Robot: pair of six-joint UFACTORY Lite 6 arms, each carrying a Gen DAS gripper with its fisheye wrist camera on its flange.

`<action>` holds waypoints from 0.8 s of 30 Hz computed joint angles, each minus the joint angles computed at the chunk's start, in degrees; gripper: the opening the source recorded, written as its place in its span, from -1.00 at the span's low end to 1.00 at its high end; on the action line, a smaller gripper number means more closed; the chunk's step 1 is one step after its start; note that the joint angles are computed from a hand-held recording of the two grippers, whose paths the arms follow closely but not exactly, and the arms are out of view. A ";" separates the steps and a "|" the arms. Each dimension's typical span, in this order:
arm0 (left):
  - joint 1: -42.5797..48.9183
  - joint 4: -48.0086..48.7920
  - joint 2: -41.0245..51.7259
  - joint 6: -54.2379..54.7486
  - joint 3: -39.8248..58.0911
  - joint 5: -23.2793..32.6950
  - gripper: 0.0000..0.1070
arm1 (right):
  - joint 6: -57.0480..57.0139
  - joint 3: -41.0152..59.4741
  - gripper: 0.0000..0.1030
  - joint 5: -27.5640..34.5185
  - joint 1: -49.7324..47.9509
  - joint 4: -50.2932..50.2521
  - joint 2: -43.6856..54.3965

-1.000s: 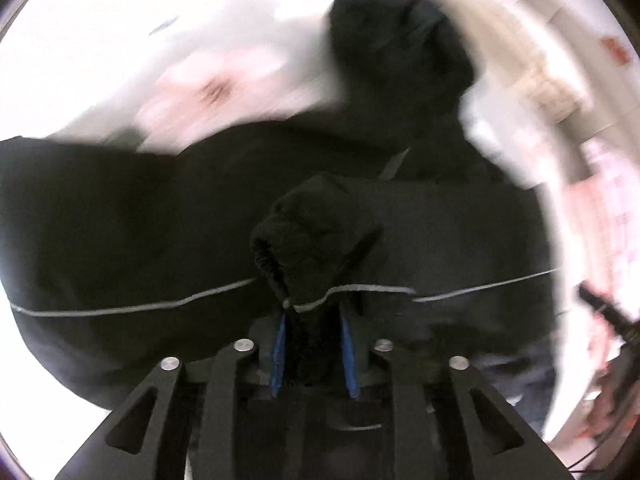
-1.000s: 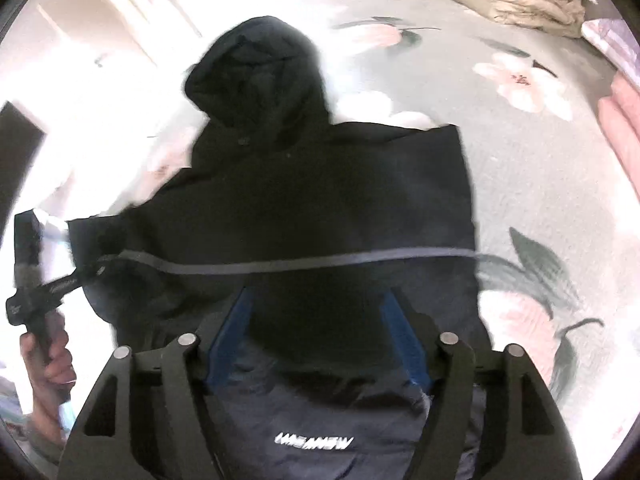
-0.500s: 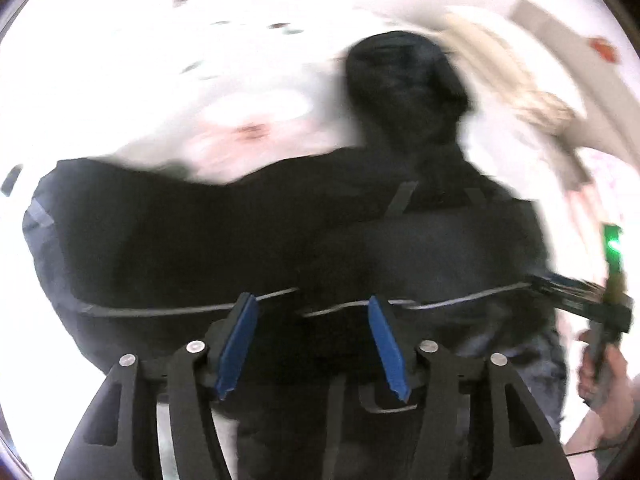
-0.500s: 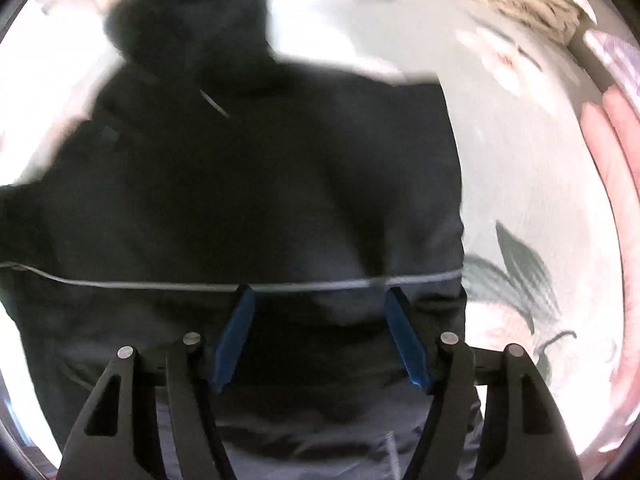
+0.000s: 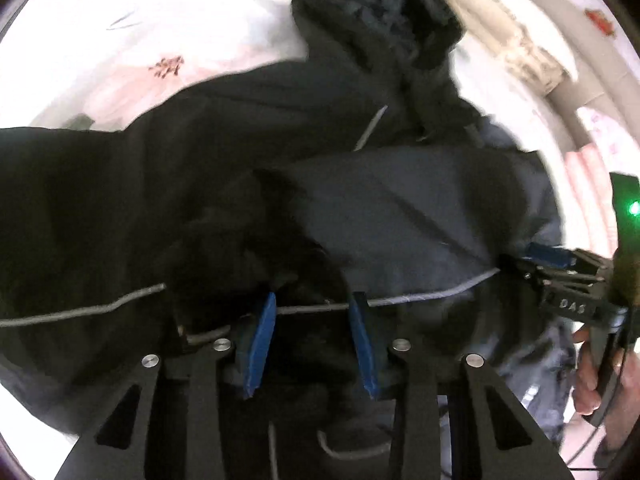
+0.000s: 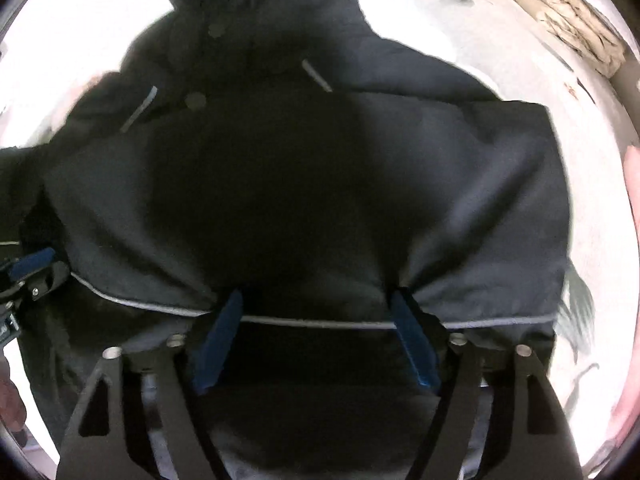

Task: Fold large clothes

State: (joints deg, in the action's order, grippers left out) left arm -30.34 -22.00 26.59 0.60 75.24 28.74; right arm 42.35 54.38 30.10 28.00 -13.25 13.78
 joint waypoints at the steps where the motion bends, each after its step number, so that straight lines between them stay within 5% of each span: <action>1: 0.45 -2.66 -1.90 2.66 -1.53 0.01 -0.26 | 0.32 -1.54 0.35 1.08 1.04 -0.18 -3.65; 5: -3.11 1.64 -3.40 -1.57 -4.85 -0.32 -0.20 | 1.62 -8.85 0.35 3.83 6.18 3.44 -15.65; 7: -3.68 3.55 -0.55 -4.72 -5.70 -1.64 -0.19 | 0.56 -11.95 0.22 2.76 6.52 5.51 -14.98; 11: -4.52 4.19 -1.85 -9.55 -7.66 -4.47 -0.18 | 1.18 -14.95 0.26 -3.03 5.60 4.83 -10.97; 15: -6.61 1.86 -15.17 -13.93 -17.90 -5.62 -0.17 | -1.26 -13.16 0.27 -1.05 4.50 6.65 -11.00; 19: -11.87 13.53 -33.46 -36.00 -32.15 -3.38 -0.08 | 2.16 -18.34 0.27 2.93 9.36 7.58 -23.21; 24: -21.07 27.81 -61.37 -65.98 -43.72 14.02 -0.08 | 14.99 -29.41 0.27 13.70 29.58 12.44 -47.26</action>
